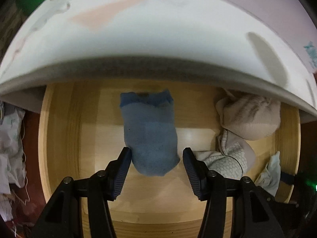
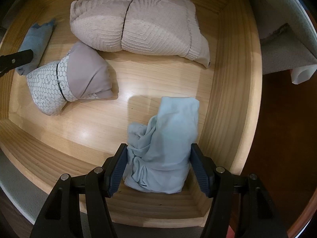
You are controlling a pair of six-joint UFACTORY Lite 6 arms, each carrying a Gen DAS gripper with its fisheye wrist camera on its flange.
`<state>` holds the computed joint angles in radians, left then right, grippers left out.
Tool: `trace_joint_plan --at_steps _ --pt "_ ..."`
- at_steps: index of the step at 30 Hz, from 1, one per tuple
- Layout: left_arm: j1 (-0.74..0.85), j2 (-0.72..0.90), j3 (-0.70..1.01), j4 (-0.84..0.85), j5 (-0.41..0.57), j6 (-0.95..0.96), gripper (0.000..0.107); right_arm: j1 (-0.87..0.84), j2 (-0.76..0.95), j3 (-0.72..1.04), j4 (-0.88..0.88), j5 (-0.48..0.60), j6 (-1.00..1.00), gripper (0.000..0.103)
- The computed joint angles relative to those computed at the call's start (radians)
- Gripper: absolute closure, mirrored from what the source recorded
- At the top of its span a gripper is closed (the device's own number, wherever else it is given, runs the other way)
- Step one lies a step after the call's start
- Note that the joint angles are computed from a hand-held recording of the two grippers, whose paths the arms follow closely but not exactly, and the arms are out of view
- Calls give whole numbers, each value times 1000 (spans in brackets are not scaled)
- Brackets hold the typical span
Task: Take underwear out of drawer
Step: 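Lower the left tool onto the blue sock and close it, then lift the blue sock with the left tool toward the white box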
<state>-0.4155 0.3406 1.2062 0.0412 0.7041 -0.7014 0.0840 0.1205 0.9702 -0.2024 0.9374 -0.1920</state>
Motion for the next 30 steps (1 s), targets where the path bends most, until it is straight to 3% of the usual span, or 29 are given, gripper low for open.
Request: trace_joint_plan --at_steps 9,11,17,23,30 --pt "72 89 31 -96 -6 71 52 -3 10 8 8 -2 -7 40" --pt "71 98 44 -77 0 63 63 -2 13 10 7 -1 -9 39" --pt "78 121 80 -52 28 73 74 0 19 16 2 1 -7 39" --pt "94 136 115 -50 103 124 76 12 22 19 -5 7 10 39" --pt "110 32 -37 -98 98 181 76 28 44 28 -23 13 55 40"
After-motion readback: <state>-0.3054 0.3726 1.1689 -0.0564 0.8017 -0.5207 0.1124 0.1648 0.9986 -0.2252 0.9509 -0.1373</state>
